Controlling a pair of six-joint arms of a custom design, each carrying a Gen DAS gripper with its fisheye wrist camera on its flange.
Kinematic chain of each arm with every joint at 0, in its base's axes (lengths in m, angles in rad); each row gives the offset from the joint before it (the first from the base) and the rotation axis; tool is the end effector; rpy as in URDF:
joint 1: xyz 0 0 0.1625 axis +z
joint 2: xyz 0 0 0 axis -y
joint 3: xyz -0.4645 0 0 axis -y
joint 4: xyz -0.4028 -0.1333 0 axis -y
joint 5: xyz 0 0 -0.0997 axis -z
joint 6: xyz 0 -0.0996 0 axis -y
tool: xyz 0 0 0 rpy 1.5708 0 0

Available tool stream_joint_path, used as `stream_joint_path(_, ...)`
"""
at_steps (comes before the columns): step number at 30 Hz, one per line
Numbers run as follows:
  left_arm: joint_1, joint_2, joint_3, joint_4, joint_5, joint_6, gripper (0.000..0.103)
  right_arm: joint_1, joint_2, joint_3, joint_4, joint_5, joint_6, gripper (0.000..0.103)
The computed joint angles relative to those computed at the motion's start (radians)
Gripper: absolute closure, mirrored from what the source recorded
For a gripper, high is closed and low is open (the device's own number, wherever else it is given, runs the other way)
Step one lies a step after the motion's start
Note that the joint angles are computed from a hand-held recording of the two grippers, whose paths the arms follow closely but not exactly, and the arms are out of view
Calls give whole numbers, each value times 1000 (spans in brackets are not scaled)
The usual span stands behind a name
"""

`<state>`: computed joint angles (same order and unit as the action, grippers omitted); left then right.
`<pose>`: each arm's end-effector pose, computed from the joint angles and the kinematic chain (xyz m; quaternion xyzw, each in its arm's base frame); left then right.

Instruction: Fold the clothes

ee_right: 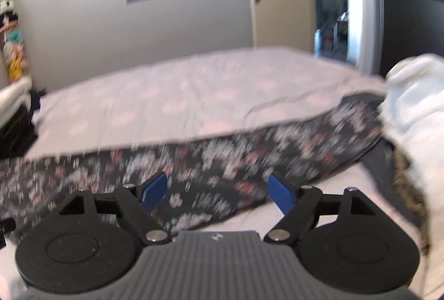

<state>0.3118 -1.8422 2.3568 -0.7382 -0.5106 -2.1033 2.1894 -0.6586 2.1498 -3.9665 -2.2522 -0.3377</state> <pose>-0.1235 -0.2712 0.3037 0.0114 0.7443 -0.4520 0.4914 0.3601 -0.3842 0.0758 0.2604 -0.8199 0.4499 0.2399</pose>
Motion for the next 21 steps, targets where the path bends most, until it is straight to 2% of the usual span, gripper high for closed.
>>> stream_joint_path(1,-22,23,-11,53,-6,-74,47,16,1,-1,-27,-19,-18,11)
stream_joint_path(3,-59,76,-33,160,-22,-221,32,51,16,-14,-72,-80,-60,9)
stream_joint_path(6,-83,108,-78,219,-30,-309,32,96,48,-55,-85,-179,-118,9)
stream_joint_path(8,-90,117,-114,229,-35,-332,32,113,42,-69,-39,-216,-105,9)
stream_joint_path(12,-52,106,-198,146,-77,-306,32,107,-77,-71,275,-155,160,9)
stream_joint_path(14,-52,106,-202,131,-70,-355,31,100,-117,-98,375,-134,248,10)
stream_joint_path(15,-46,112,-201,122,-60,-352,24,97,-133,-110,412,-123,273,10)
stream_joint_path(17,-40,111,-180,86,-28,-284,16,81,-158,-126,454,-95,264,10)
stream_joint_path(21,2,126,-156,95,27,-253,16,24,-171,-143,382,-81,45,9)
